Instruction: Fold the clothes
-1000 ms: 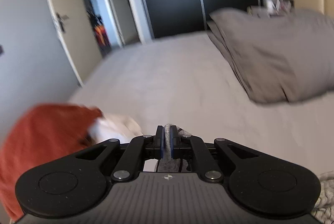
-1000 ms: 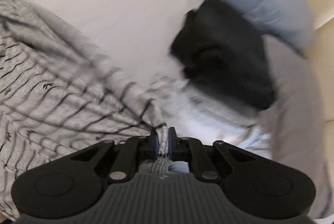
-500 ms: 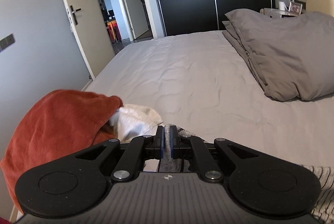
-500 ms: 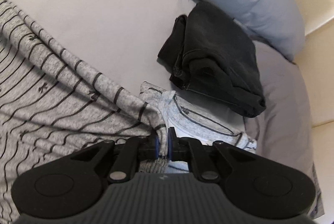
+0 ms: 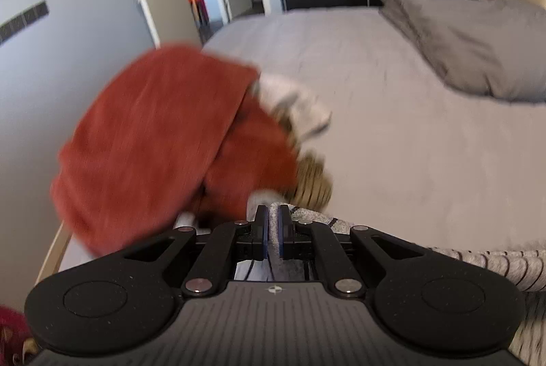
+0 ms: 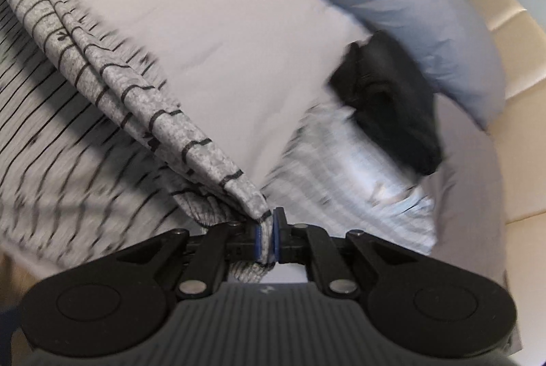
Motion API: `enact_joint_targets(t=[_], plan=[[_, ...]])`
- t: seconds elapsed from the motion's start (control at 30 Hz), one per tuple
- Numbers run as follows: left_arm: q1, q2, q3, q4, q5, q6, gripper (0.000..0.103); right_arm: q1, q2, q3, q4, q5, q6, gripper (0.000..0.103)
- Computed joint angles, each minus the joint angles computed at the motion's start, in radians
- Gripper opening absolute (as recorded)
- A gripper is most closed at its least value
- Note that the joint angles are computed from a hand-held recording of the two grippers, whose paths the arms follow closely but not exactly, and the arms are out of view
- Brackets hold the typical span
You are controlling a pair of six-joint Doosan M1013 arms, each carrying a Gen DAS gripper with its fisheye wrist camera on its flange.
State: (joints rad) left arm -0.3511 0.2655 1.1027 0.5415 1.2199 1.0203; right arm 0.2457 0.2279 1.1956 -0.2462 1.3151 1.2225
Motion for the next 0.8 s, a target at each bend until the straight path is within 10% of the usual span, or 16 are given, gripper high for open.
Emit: enact_joint_targets(t=[0.5, 0.67, 0.8], plan=[[-0.014, -0.096, 0.183, -0.096, 0.081, 0.195, 0.006, 0.047, -0.053, 0.144, 0.046, 0.034, -0.158, 0.009], [-0.030, -0.147, 0.229, -0.098, 0.024, 0.225, 0.030, 0.041, -0.071, 0.140, 0.080, 0.000, -0.174, 0.012], [-0.044, -0.168, 0.244, -0.079, -0.048, 0.235, 0.043, 0.046, -0.088, 0.131, 0.117, -0.050, -0.181, 0.047]])
